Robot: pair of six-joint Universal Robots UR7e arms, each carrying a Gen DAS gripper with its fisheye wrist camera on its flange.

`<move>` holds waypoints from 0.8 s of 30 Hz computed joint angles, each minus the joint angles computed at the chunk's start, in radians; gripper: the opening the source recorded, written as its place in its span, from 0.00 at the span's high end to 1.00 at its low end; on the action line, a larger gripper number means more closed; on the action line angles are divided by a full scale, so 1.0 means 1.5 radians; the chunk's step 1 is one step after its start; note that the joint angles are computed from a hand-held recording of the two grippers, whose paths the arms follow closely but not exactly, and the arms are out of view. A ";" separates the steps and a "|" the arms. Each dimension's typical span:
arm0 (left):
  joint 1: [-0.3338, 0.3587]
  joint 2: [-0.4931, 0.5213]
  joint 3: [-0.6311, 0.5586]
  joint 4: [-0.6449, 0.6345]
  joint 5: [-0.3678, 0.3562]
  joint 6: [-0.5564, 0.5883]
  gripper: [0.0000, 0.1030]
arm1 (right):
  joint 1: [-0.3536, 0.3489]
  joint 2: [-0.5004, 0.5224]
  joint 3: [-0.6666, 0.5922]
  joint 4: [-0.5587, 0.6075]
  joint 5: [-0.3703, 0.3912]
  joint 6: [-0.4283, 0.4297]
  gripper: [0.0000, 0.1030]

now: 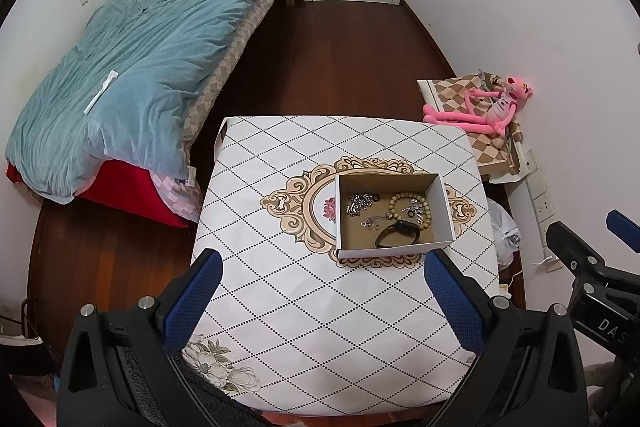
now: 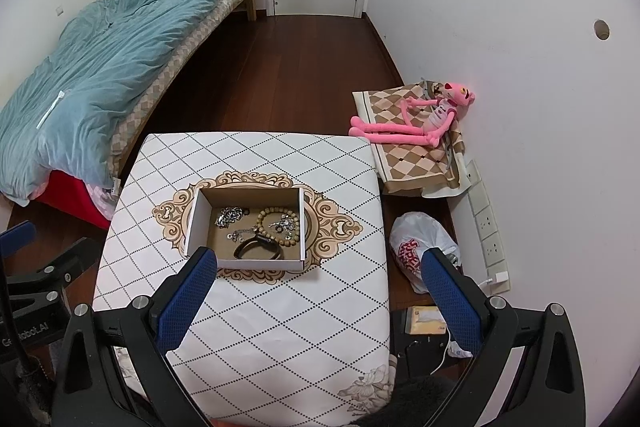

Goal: Organize jewelry

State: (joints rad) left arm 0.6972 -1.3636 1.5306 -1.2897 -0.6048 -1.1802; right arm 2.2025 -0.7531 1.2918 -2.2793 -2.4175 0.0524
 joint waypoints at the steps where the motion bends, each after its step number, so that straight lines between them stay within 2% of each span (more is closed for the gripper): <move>1: 0.000 0.000 0.000 0.000 0.000 0.000 0.00 | -0.001 0.000 0.000 0.000 0.000 -0.001 0.00; 24: -0.003 0.000 -0.003 0.006 0.002 -0.003 0.00 | 0.000 -0.002 0.001 0.000 0.000 -0.002 0.00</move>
